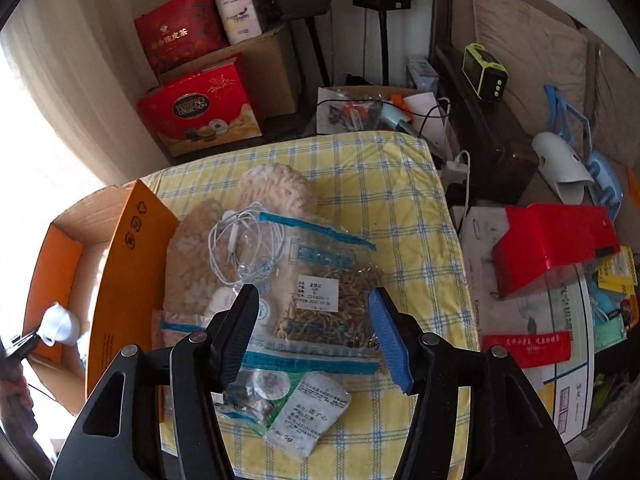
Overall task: Organize objects
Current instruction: 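Move the right gripper back toward the large zip bag of dried goods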
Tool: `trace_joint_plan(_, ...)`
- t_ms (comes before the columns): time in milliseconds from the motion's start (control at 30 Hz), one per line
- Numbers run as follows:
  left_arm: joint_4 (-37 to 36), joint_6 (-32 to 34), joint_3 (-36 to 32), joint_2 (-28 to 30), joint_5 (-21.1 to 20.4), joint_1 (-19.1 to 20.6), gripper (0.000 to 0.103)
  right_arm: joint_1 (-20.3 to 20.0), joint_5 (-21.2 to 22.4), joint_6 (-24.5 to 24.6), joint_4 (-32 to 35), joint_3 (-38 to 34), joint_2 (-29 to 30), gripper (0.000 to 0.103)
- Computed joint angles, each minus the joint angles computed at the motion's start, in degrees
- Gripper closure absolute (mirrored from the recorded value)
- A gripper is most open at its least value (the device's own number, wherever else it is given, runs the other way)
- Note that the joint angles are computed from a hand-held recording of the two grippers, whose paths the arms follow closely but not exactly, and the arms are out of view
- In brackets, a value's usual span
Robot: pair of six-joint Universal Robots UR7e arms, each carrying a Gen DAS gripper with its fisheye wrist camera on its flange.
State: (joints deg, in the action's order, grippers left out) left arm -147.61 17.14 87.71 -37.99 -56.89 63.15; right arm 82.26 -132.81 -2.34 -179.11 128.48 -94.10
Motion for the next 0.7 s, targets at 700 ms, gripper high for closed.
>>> trace_joint_plan(700, 0.83, 1.02, -0.33, -0.73, 0.46, 0.65, 0.092, -10.24, 12.32, 1.46, 1.09, 1.23, -0.7, 0.034)
